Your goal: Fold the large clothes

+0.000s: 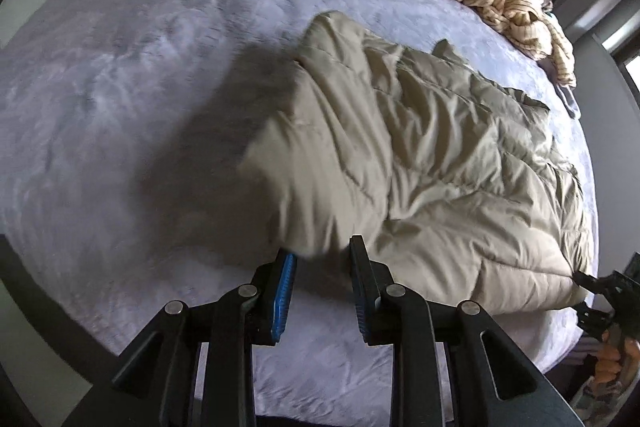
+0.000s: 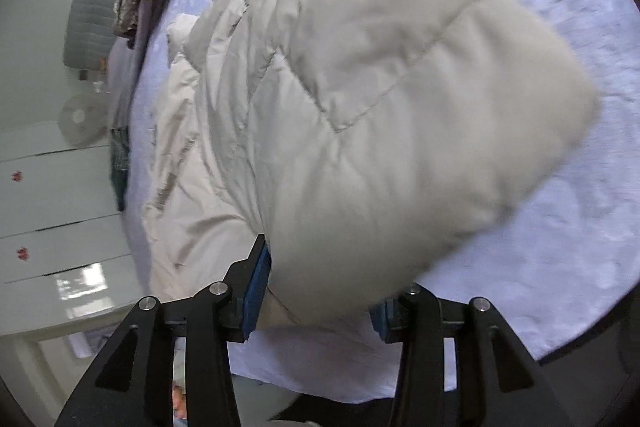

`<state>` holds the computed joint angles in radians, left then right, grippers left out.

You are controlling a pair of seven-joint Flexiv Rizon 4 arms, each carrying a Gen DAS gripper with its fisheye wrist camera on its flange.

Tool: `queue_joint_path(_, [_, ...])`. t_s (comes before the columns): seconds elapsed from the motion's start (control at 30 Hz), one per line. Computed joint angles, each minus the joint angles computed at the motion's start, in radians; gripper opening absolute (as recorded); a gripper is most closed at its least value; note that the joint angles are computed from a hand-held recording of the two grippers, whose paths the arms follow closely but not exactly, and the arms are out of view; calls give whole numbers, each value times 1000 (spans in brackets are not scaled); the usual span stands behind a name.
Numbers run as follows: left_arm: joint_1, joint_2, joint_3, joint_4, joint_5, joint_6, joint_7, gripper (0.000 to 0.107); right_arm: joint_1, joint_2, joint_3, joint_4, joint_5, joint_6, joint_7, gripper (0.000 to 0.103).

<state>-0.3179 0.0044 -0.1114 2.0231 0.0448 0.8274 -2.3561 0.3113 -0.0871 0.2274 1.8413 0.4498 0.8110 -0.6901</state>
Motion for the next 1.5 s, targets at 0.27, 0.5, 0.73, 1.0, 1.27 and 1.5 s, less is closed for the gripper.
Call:
queue_joint_path(0.27, [26, 20, -1, -42, 127, -118, -152, 28, 5, 23, -10, 3, -106, -91, 58, 40])
queue_joint_path(0.5, [15, -15, -18, -139, 233, -179, -169, 29, 12, 113, -1, 34, -164, -22, -60, 34])
queue_joint_path(0.73, [20, -138, 16, -128, 121, -197, -37, 29, 46, 9, -18, -27, -365, -98, -26, 34])
queue_joint_path(1.0, [29, -149, 48, -131, 89, -240, 87, 64, 44, -52, -24, -30, -399, -175, 106, 31])
queue_joint_path(1.27, [95, -99, 69, -112, -13, -209, 218, 64, 110, -82, -9, -143, -541, -261, 204, 34])
queue_joint_path(1.5, [110, -149, 62, -158, -49, -194, 302, 96, 169, -202, 15, -316, -501, -279, 113, 37])
